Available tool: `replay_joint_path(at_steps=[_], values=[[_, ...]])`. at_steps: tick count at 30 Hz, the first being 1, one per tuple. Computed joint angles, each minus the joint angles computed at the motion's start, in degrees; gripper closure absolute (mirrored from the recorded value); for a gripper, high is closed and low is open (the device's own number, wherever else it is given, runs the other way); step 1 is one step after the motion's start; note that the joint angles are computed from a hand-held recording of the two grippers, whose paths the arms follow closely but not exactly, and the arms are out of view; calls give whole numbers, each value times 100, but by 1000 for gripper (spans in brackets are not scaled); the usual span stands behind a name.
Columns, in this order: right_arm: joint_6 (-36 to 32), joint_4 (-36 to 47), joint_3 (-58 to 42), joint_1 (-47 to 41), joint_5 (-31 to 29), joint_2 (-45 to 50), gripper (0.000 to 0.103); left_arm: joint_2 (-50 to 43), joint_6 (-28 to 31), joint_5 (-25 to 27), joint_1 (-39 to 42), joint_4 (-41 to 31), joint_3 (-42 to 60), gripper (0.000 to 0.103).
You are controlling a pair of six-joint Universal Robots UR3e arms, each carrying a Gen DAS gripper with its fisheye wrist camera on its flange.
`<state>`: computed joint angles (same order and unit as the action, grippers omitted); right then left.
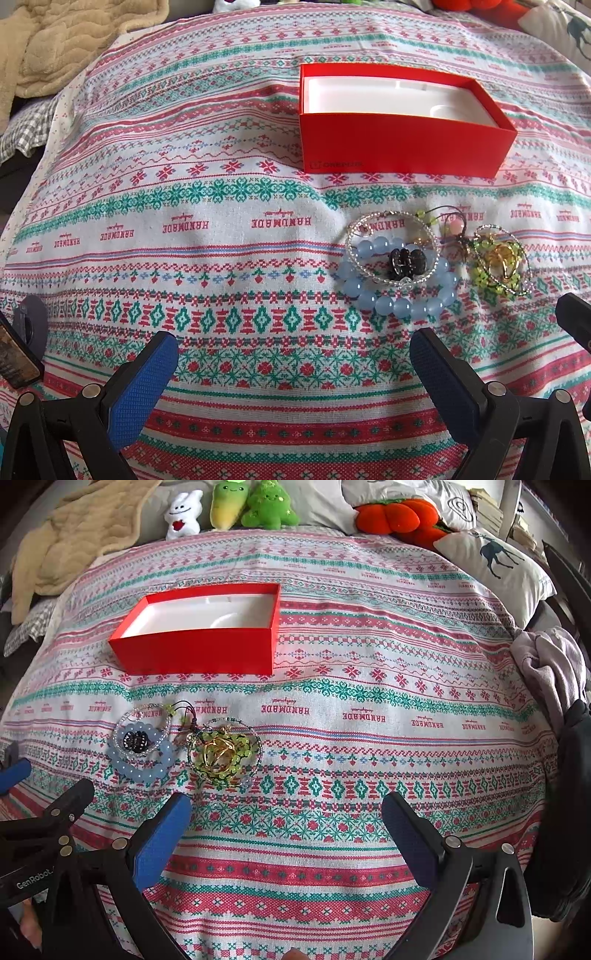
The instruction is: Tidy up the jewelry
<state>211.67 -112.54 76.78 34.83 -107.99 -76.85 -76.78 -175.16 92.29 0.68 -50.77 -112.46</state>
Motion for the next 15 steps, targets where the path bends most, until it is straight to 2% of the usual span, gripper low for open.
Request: replay_joint_path(at_steps=[10, 15], values=[[-105, 124, -97, -106, 136, 13, 0, 99, 221, 61, 0, 187, -80, 0], [-464, 252, -220, -383, 531, 4, 0, 27, 1058, -138, 197, -225, 167, 0]])
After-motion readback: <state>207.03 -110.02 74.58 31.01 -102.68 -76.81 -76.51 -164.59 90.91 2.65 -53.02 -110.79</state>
